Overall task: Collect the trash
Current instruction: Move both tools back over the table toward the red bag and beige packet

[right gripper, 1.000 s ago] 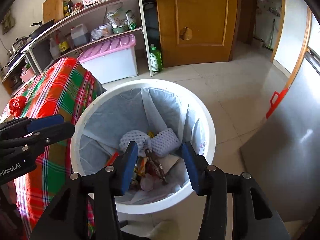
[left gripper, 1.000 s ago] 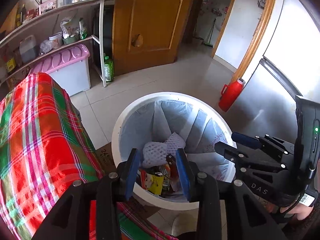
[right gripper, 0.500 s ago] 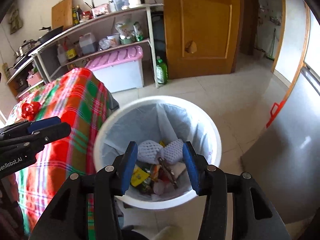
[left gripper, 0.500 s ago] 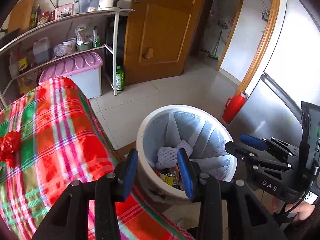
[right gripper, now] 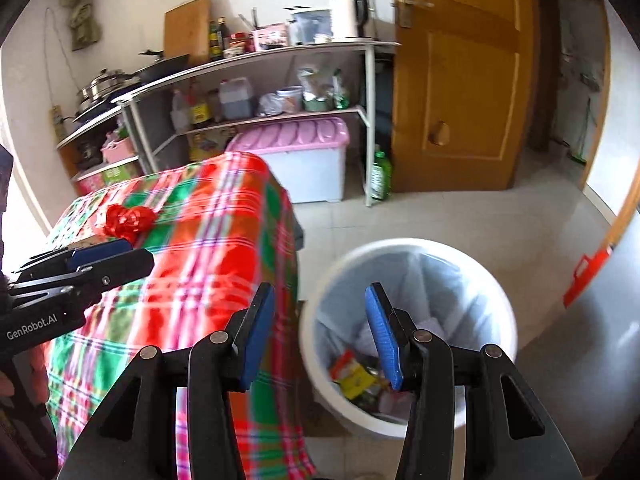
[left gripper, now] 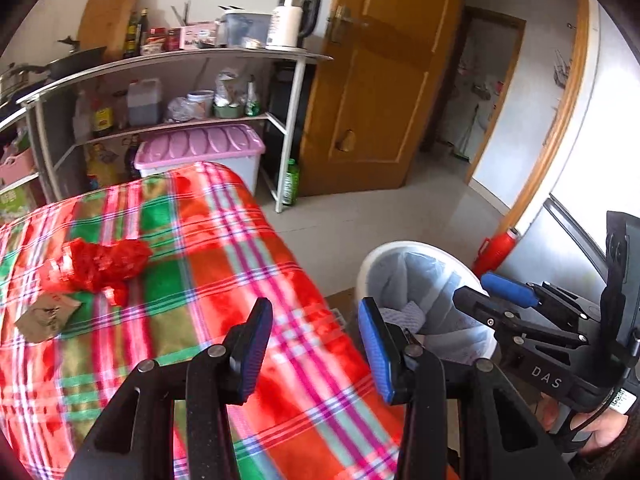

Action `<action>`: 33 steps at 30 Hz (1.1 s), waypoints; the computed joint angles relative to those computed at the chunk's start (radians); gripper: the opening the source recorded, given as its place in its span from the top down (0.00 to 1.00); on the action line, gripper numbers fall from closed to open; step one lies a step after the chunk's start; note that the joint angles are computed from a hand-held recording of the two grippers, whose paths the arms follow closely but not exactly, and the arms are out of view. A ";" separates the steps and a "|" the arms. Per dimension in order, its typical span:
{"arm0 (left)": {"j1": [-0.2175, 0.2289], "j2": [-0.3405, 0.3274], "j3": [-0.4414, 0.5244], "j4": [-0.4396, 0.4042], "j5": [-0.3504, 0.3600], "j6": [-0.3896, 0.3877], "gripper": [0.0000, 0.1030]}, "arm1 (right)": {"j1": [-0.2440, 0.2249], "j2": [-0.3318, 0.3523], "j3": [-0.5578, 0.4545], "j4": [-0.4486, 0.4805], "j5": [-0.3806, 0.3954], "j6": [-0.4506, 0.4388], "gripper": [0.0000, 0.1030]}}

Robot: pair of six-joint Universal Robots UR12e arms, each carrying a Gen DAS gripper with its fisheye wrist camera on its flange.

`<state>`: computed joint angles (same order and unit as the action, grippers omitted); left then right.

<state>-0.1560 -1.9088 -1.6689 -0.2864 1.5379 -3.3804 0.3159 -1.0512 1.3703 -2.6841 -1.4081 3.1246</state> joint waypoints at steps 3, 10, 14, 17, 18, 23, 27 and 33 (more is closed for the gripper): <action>0.017 0.019 -0.027 0.011 0.019 -0.011 0.57 | 0.015 0.014 -0.021 0.004 0.016 -0.007 0.53; 0.058 0.055 -0.086 0.021 0.053 -0.037 0.57 | 0.054 0.053 -0.084 0.035 0.037 -0.033 0.53; 0.078 0.073 -0.111 0.029 0.064 -0.046 0.57 | 0.074 0.077 -0.124 0.048 0.048 -0.055 0.53; 0.094 0.086 -0.129 0.031 0.077 -0.057 0.57 | 0.087 0.092 -0.149 0.058 0.059 -0.068 0.53; 0.098 0.089 -0.134 0.033 0.084 -0.061 0.57 | 0.090 0.098 -0.158 0.062 0.062 -0.071 0.53; 0.125 0.104 -0.154 0.032 0.104 -0.072 0.56 | 0.108 0.131 -0.217 0.098 0.081 -0.092 0.49; 0.144 0.113 -0.168 0.035 0.114 -0.079 0.50 | 0.118 0.156 -0.259 0.120 0.104 -0.103 0.42; 0.180 0.125 -0.189 0.041 0.113 -0.097 0.50 | 0.138 0.200 -0.331 0.166 0.126 -0.141 0.42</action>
